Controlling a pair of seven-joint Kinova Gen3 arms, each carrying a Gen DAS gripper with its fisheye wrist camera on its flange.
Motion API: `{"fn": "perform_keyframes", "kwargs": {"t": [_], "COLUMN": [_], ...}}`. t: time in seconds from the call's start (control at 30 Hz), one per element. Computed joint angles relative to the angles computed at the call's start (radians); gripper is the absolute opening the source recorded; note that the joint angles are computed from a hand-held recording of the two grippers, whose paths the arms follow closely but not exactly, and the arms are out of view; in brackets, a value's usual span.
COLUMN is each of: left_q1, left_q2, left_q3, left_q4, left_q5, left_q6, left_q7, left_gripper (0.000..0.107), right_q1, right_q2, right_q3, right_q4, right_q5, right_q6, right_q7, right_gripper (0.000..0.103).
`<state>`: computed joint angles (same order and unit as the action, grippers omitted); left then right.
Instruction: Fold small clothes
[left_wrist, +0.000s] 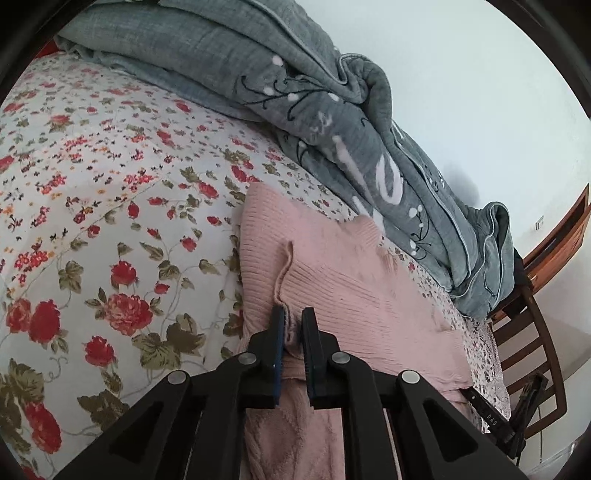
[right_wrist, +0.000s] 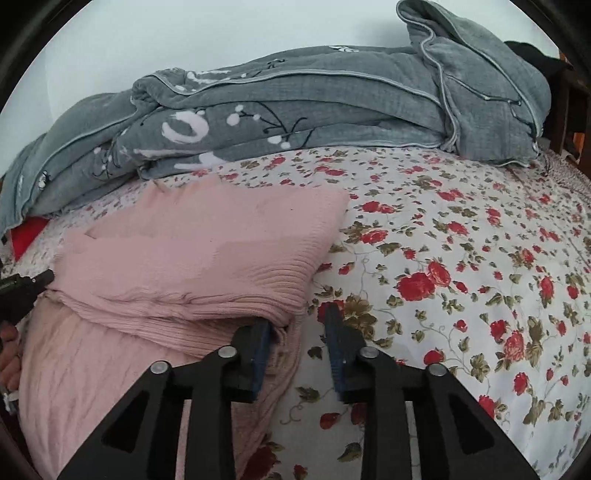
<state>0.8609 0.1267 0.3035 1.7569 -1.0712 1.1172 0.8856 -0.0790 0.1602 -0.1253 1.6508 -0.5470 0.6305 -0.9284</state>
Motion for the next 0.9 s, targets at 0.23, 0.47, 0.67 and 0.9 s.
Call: {"fn": "perform_keyframes", "kwargs": {"t": [0.23,0.47,0.67,0.9], "left_q1": [0.02,0.041,0.04,0.041], "left_q2": [0.052,0.054,0.053,0.054], "left_q3": [-0.011,-0.037,-0.04,-0.041], "left_q4": [-0.091,-0.098,-0.097,-0.098], "left_q5": [0.037,0.045,0.048,0.048], "left_q6": [0.07,0.07,0.069,0.069], "left_q7": [-0.142,-0.162,-0.173,-0.173], "left_gripper": [0.025,0.029,0.03,0.03], "right_q1": [0.003,-0.004,-0.006,-0.009], "right_q2": [-0.002,0.0,-0.001,-0.003], "right_q3": [0.001,0.001,0.001,0.002], "right_q4": [0.004,0.0,0.001,0.001], "right_q5": [0.003,0.017,0.02,0.029], "right_q6": [-0.009,-0.001,-0.001,-0.003], "right_q7": [-0.007,-0.008,-0.004,-0.009], "right_gripper": [0.039,0.044,0.048,0.049]}}
